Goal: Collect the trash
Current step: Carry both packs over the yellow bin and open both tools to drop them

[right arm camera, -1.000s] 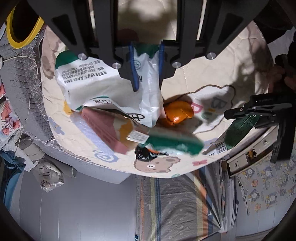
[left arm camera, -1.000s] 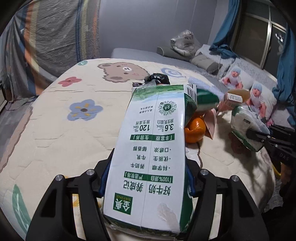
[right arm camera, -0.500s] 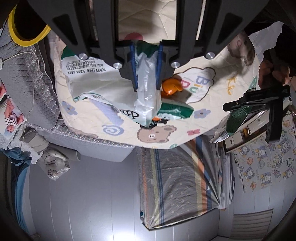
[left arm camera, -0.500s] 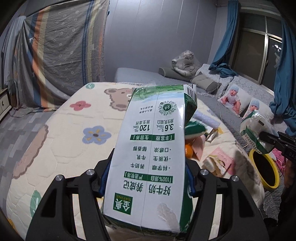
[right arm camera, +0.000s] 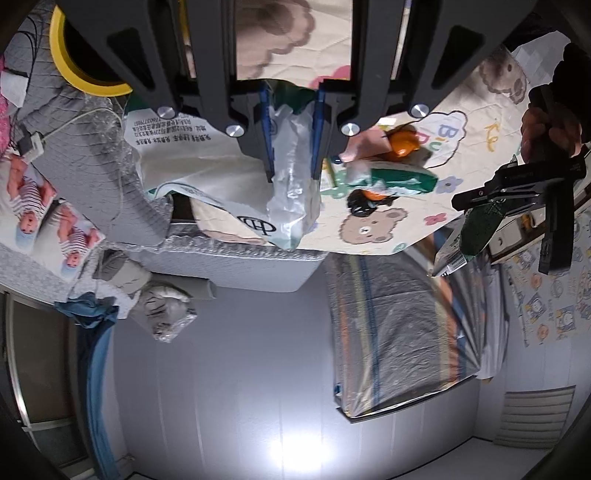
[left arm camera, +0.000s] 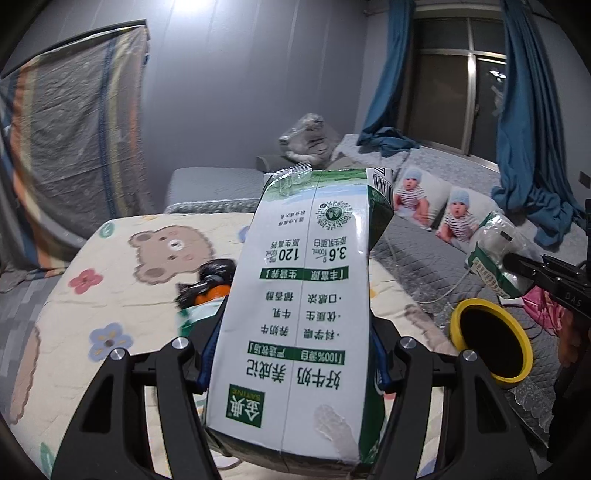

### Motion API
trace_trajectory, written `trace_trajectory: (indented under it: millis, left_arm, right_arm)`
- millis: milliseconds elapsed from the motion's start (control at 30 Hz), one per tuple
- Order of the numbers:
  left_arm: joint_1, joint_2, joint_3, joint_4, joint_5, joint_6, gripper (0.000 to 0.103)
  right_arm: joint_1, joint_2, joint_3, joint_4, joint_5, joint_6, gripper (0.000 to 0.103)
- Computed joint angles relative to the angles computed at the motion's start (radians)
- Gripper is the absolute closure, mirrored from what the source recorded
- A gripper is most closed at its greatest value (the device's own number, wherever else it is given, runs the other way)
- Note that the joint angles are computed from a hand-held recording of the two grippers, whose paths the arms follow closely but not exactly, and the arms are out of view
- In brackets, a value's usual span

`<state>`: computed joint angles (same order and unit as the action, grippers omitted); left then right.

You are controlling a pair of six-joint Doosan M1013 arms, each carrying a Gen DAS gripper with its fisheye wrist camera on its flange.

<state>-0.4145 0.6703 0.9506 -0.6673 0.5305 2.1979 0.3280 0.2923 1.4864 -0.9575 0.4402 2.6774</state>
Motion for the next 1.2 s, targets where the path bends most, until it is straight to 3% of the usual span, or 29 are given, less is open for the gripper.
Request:
trace_trajectory:
  millis: [400,833,1200]
  left_arm:
    - [-0.081,0.159,-0.274,-0.041,0.216,0.025,0.044]
    - [-0.167,0.328,-0.556,-0.049,0.442,0.031,0.043]
    - [-0.223,0.401,-0.662,-0.028,0.556,0.044,0.043]
  right_arm:
    - [-0.039,-0.056,0.098,-0.182,0.146,0.229,0.087]
    - [-0.097,-0.119,0.217,-0.177,0.202,0.366,0.087]
    - [-0.170,-0.155,0.295,-0.038,0.099,0.388,0.087]
